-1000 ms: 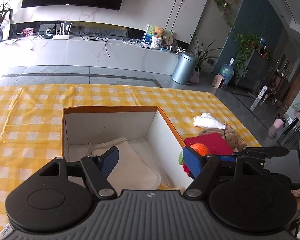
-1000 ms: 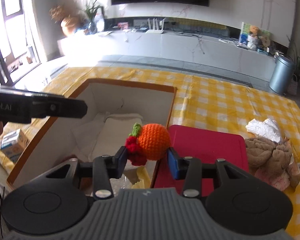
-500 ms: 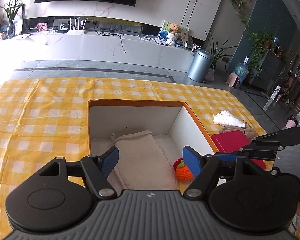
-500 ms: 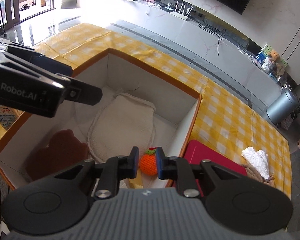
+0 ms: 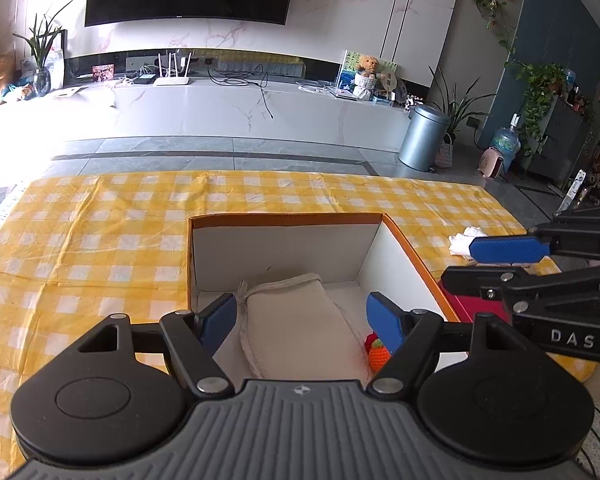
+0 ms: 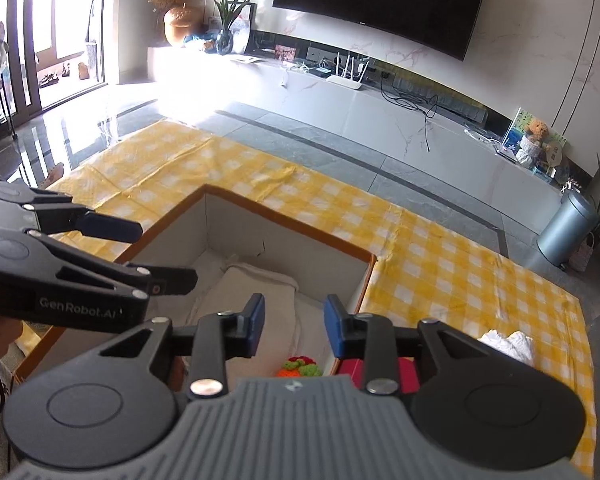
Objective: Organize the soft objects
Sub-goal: 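Move both tools to the soft pile beside the red box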
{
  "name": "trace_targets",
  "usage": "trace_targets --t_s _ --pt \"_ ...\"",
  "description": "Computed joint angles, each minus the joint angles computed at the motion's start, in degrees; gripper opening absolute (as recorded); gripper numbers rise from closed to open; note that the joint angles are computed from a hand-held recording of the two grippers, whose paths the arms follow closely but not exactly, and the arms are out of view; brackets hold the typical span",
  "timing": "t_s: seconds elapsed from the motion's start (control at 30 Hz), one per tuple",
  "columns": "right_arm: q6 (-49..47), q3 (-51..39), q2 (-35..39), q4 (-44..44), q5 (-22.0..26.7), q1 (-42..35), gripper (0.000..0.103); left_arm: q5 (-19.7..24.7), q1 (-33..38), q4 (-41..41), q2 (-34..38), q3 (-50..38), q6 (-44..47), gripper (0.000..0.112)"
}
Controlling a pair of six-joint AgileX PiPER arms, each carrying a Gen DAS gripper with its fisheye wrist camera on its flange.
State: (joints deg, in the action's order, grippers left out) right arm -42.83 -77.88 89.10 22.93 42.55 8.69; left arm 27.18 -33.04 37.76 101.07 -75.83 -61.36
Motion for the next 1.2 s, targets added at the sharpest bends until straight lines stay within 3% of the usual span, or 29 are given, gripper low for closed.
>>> trace_targets --t_s 0.27,0.53,0.67,0.73,0.93,1.07,1.2 --pt "-0.9 -1.3 1.0 3.2 -1.8 -4.1 0.066 0.5 -0.4 1.7 1.1 -1.1 -4.4 0.085" --pt "-9.3 -0.8 2.8 17.5 -2.7 -14.1 0.075 8.5 -6.0 11.1 4.4 -5.2 -8.2 0.085" --pt "-8.7 0.3 5.1 19.6 -4.1 -17.7 0.075 13.1 -9.5 19.0 6.2 -6.3 -16.2 0.083" --pt "-11.5 1.3 6.4 21.9 -4.4 -19.9 0.076 15.1 -10.8 19.2 7.4 -7.9 -14.6 0.083" --pt "-6.9 -1.1 10.5 17.0 -8.1 -23.3 0.076 30.2 -14.9 18.3 15.1 -19.5 -10.9 0.083" --pt "-9.5 -2.5 11.9 18.8 -7.9 -26.5 0.081 35.6 -15.7 16.0 18.4 -25.3 -7.0 0.083" --pt "-6.2 -3.1 13.0 14.1 -11.4 -28.2 0.084 37.4 -15.9 12.2 20.5 -30.6 -3.8 0.083"
